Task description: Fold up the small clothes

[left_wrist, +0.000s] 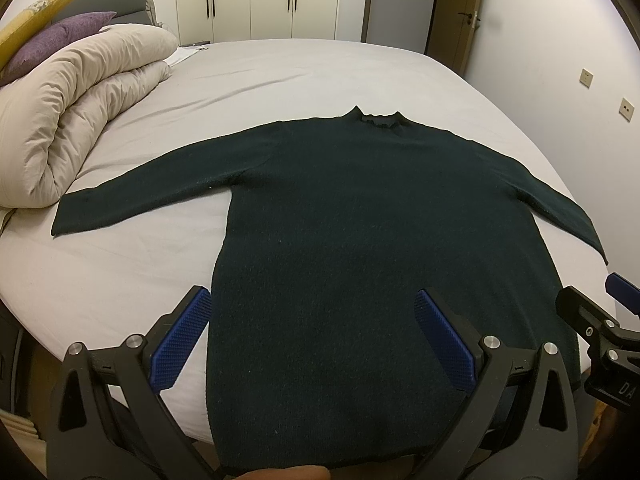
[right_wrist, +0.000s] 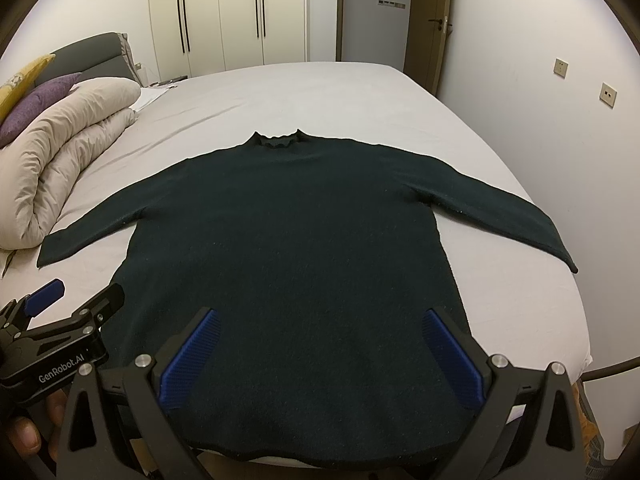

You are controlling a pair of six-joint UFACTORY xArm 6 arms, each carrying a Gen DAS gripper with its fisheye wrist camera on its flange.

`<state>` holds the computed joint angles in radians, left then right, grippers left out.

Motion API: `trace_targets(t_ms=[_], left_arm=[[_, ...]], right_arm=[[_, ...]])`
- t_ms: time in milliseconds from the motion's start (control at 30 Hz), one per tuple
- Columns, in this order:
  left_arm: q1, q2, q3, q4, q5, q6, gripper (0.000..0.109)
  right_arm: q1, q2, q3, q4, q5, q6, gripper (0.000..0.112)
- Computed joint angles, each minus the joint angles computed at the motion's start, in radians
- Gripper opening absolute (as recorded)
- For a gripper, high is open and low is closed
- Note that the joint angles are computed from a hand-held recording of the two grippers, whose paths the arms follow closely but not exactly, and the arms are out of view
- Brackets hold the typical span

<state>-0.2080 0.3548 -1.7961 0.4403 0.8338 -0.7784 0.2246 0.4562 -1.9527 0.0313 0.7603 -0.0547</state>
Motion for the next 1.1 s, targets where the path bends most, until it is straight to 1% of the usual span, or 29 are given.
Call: trace_targets(t_ms=[233, 467, 633, 767, 900, 1000, 1100], left_arm=[[0.001, -0.002, 0.009, 0.0, -0.005, -0.001, 0.103], [0.002, 0.0, 0.025, 0.002, -0.015, -0.008, 0.103], [0.006, -0.004, 0.041, -0.01, -0.025, -0.006, 0.103], [0.011, 0.007, 0.025, -0.017, -0.013, -0.001, 0.103], [0.016, 0.008, 0.029, -0.03, -0.014, 0.005, 0.103], [0.021, 0.015, 0.021, -0.032, -0.006, 0.01, 0.103], [0.039, 0.005, 0.052, -0.008, -0.044, -0.003, 0.103]], right_arm=[[0.0, -0.001, 0.001, -0.001, -0.001, 0.0, 0.103], [0.004, -0.027, 0.054, -0.006, -0.022, 0.005, 0.103], [0.005, -0.025, 0.055, -0.007, -0.018, 0.005, 0.103], [0.009, -0.026, 0.06, -0.014, -0.015, 0.008, 0.103], [0.01, -0.009, 0.035, -0.007, 0.006, 0.004, 0.103], [0.009, 0.02, -0.012, 0.021, 0.044, -0.008, 0.103], [0.002, 0.051, -0.062, 0.094, 0.092, -0.04, 0.103]])
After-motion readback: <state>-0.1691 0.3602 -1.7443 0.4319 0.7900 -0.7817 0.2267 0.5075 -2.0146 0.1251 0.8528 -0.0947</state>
